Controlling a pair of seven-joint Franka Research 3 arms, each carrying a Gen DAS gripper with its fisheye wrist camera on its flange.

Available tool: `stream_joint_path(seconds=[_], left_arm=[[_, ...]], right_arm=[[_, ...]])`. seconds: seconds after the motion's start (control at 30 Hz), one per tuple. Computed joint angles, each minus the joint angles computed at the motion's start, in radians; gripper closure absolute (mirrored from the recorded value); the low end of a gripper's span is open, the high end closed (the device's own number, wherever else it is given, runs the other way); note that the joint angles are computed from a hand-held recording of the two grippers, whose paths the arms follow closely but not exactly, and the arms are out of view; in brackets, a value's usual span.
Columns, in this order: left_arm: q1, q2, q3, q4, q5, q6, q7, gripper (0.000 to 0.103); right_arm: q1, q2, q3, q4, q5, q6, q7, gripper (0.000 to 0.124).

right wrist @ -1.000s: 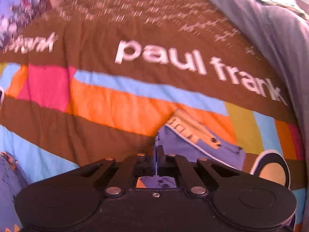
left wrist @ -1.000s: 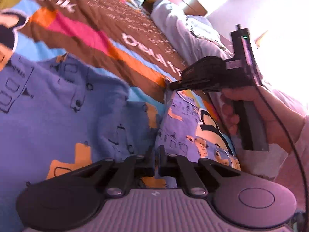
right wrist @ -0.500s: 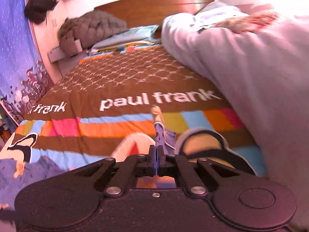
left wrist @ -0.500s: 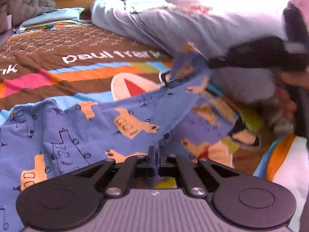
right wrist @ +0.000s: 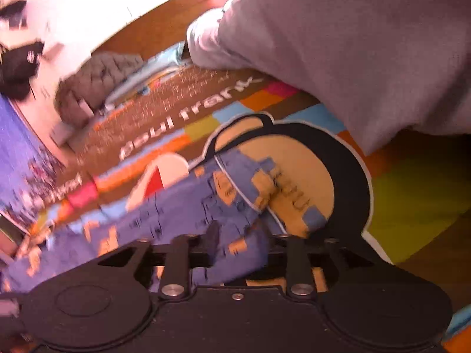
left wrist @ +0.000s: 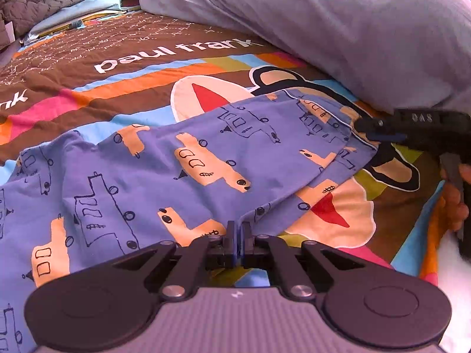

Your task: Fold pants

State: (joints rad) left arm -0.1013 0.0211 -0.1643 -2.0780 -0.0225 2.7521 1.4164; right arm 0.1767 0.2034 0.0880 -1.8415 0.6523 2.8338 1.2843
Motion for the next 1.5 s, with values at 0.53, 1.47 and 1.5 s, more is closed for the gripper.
stream_joint_path(seconds=[0.53,1.47,1.5], left_arm=[[-0.01,0.007,-0.004,0.055,0.16,-0.085,-0.15,0.102],[0.05,-0.114,0.017,-0.053,0.635,-0.301,-0.698,0.007],[0.069,-0.143,0.023,-0.102,0.627,-0.235,-0.69,0.006]], right_arm=[[-0.061,0.131,0.038,0.145,0.01,0.031,0.029,0.117],[0.168,-0.004,-0.141,-0.07,-0.79,0.163,0.106,0.022],[0.224,0.005,-0.199,-0.051,-0.898,0.109,0.182,0.022]])
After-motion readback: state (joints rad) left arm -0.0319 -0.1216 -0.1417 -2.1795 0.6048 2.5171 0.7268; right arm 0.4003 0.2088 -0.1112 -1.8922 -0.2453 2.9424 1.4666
